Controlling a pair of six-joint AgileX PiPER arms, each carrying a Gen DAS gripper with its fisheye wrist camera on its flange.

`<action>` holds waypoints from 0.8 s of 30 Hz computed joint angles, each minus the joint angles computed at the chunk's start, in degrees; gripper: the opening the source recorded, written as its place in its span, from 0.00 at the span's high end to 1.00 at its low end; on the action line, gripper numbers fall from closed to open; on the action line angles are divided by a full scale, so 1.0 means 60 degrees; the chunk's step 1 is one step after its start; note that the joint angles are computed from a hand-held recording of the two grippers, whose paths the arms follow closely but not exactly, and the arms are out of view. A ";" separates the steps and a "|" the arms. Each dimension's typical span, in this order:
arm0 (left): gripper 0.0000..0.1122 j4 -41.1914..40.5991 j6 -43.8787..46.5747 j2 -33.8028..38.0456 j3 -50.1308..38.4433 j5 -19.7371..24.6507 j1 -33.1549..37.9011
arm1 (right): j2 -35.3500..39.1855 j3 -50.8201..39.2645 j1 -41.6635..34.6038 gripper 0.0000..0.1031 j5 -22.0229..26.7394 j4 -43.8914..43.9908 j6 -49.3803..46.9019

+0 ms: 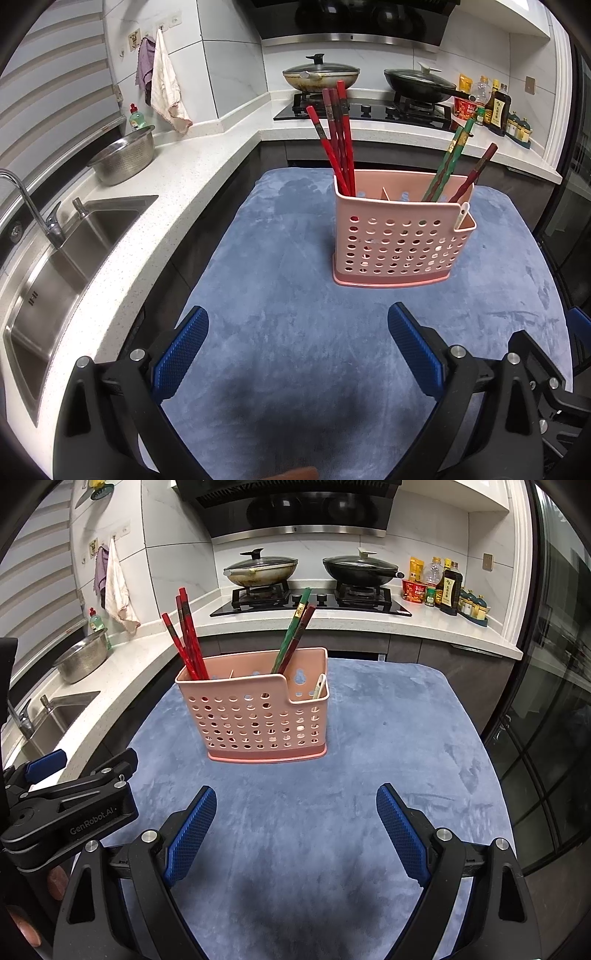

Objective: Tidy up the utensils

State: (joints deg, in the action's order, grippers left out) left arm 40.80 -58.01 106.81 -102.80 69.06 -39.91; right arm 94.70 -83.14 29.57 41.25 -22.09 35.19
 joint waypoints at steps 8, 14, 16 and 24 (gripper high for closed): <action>0.17 0.0101 -0.0170 0.0028 -0.0025 0.0060 -0.0014 | -0.0004 0.0016 -0.0060 0.18 -0.0030 0.0050 -0.0037; 0.17 0.0075 -0.0023 0.0050 -0.0075 0.0028 -0.0009 | -0.0005 0.0018 -0.0065 0.18 -0.0024 0.0056 -0.0040; 0.17 0.0075 -0.0022 0.0049 -0.0074 0.0031 -0.0015 | -0.0008 0.0019 -0.0056 0.18 -0.0021 0.0037 -0.0039; 0.17 0.0107 -0.0046 0.0056 -0.0063 0.0045 -0.0034 | -0.0016 0.0063 -0.0090 0.18 -0.0080 0.0048 -0.0029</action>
